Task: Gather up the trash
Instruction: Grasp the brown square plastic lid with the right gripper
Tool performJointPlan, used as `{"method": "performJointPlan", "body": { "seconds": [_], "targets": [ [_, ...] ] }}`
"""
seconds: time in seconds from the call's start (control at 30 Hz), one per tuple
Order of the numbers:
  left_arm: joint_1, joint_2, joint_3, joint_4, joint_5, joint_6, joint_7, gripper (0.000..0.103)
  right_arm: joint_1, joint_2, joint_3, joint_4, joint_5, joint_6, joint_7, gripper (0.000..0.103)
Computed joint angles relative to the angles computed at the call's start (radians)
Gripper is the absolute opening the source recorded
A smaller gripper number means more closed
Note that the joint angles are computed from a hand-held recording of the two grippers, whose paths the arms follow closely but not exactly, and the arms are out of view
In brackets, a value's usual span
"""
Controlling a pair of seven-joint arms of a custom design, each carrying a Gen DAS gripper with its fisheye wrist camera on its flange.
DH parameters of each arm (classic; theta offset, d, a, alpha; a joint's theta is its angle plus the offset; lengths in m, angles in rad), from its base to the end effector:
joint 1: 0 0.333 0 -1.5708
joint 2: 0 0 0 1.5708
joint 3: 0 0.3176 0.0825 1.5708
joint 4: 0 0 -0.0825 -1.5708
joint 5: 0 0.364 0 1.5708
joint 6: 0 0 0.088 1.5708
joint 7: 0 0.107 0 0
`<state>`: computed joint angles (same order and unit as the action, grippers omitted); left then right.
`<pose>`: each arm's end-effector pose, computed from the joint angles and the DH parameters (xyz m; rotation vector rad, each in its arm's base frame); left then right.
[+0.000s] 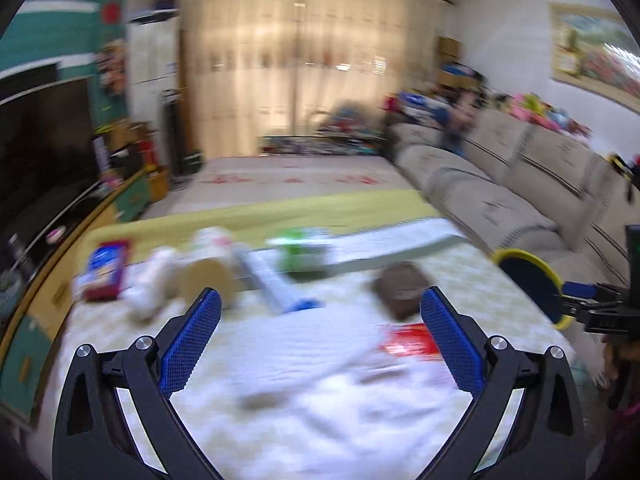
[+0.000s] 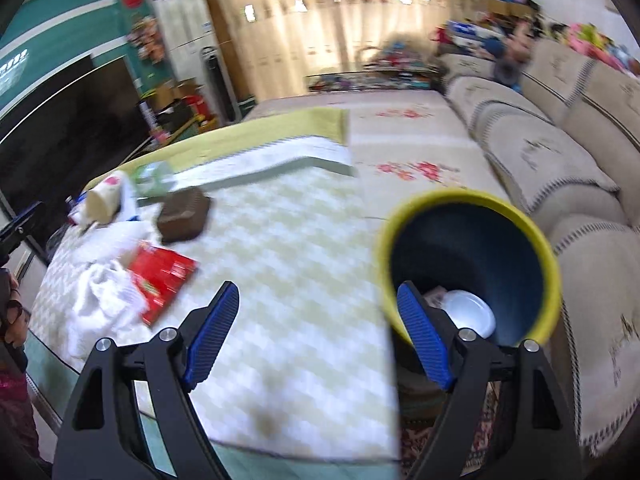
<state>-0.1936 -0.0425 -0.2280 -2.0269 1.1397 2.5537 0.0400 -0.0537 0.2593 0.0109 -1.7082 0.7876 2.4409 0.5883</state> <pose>0.5089 -0.2440 0.5322 -1.8138 1.3459 -0.7950 0.6555 -0.0276 0.4996 -2.0193 1.2772 -0.3218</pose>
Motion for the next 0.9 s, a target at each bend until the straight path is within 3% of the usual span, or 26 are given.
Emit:
{"method": "performJointPlan", "body": {
  "seconds": [0.2,0.4,0.63,0.8,0.9],
  "targets": [
    [0.082,-0.119,0.018,-0.181,0.124,-0.02,-0.201,0.098,0.079,0.024,0.04,0.035,-0.049,0.009,0.043,0.077],
    [0.135,-0.122,0.031,-0.22,0.144,0.074,-0.25,0.098,0.167,0.124,0.055,0.149,-0.182,0.05,0.147,0.077],
    [0.105,-0.095,-0.001,-0.188,0.131,0.008,-0.22,0.098,0.225,0.24,0.047,0.275,-0.346,0.047,0.298,0.076],
    [0.093,-0.078,0.003,-0.178,0.12,0.02,-0.203,0.098,0.223,0.27,0.055,0.301,-0.386,0.038,0.342,0.058],
    [0.089,-0.075,0.005,-0.176,0.124,0.024,-0.207,0.098,0.209,0.27,0.069,0.297,-0.379,0.045,0.33,0.057]
  ]
}}
